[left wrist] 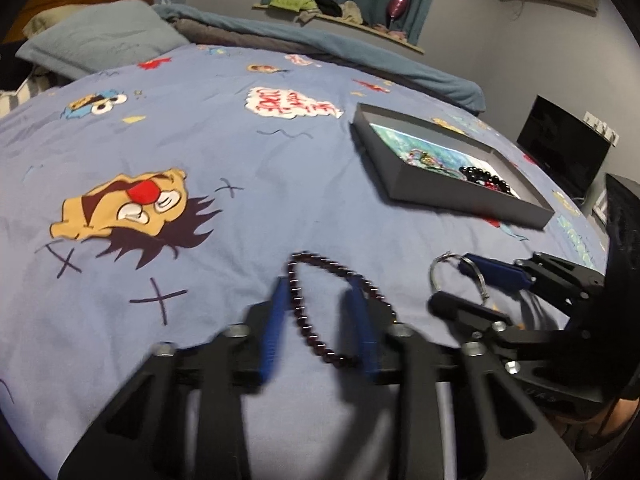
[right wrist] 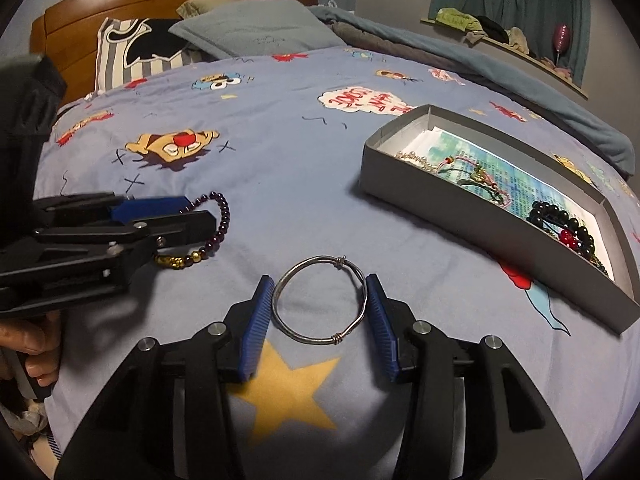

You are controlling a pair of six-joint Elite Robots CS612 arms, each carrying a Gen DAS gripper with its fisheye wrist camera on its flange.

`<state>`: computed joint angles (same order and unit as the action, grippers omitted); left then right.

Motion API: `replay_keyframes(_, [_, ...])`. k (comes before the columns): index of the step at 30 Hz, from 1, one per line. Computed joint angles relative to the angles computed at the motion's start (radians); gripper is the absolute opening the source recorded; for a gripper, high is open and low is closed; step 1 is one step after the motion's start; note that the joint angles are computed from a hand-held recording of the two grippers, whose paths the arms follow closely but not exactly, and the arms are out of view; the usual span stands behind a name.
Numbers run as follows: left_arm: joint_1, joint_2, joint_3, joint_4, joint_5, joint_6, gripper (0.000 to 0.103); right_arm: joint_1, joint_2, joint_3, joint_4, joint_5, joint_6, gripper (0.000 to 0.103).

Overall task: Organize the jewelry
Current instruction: 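Grasp the plain silver bangle with the right gripper while the left gripper holds the purple bracelet, then carry both held pieces into the grey box and open both grippers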

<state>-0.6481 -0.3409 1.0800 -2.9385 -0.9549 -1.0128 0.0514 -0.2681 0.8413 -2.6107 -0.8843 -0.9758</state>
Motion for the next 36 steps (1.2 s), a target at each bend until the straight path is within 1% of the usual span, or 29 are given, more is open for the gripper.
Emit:
replay_keyframes(1, [0.001,-0.001,0.005,-0.011,-0.004,-0.002,0.013,-0.002,0.0,0.002,-0.005,0.007,0.007,0.046])
replay_keyframes(2, [0.001,-0.001,0.009,-0.023,-0.007,0.0,0.007,-0.004,0.001,0.001,-0.009,0.016,0.015,0.046])
replay_keyframes(3, [0.001,-0.001,0.01,-0.03,-0.005,0.007,0.006,-0.007,0.002,0.0,-0.015,0.028,0.029,0.046])
replay_keyframes(6, [-0.004,-0.001,0.009,-0.05,0.01,0.031,0.006,-0.015,0.003,-0.003,-0.025,0.063,0.059,0.046])
replay_keyframes(8, [-0.005,0.0,0.014,-0.096,0.007,0.043,0.006,-0.021,0.003,-0.006,-0.03,0.085,0.08,0.046])
replay_keyframes(9, [-0.006,0.001,0.016,-0.137,0.006,0.059,0.006,-0.023,0.002,-0.006,-0.031,0.093,0.085,0.046])
replay_keyframes(13, [-0.014,0.013,-0.005,-0.233,0.025,0.147,0.006,-0.032,0.002,-0.011,-0.054,0.108,0.107,0.047])
replay_keyframes(14, [-0.015,0.018,-0.015,-0.252,0.021,0.17,0.006,-0.035,0.004,-0.017,-0.059,0.11,0.115,0.047])
replay_keyframes(17, [-0.017,0.028,-0.045,-0.269,0.008,0.21,0.006,-0.043,0.013,-0.038,-0.068,0.112,0.141,0.047])
replay_keyframes(26, [-0.012,0.058,-0.149,-0.248,-0.014,0.286,0.006,-0.069,0.046,-0.109,-0.087,0.128,0.221,0.047])
replay_keyframes(32, [-0.003,0.09,-0.241,-0.197,-0.032,0.331,0.006,-0.08,0.068,-0.159,-0.093,0.128,0.26,0.047])
replay_keyframes(36, [0.002,0.121,-0.322,-0.15,-0.047,0.363,0.006,-0.086,0.089,-0.206,-0.091,0.126,0.284,0.047])
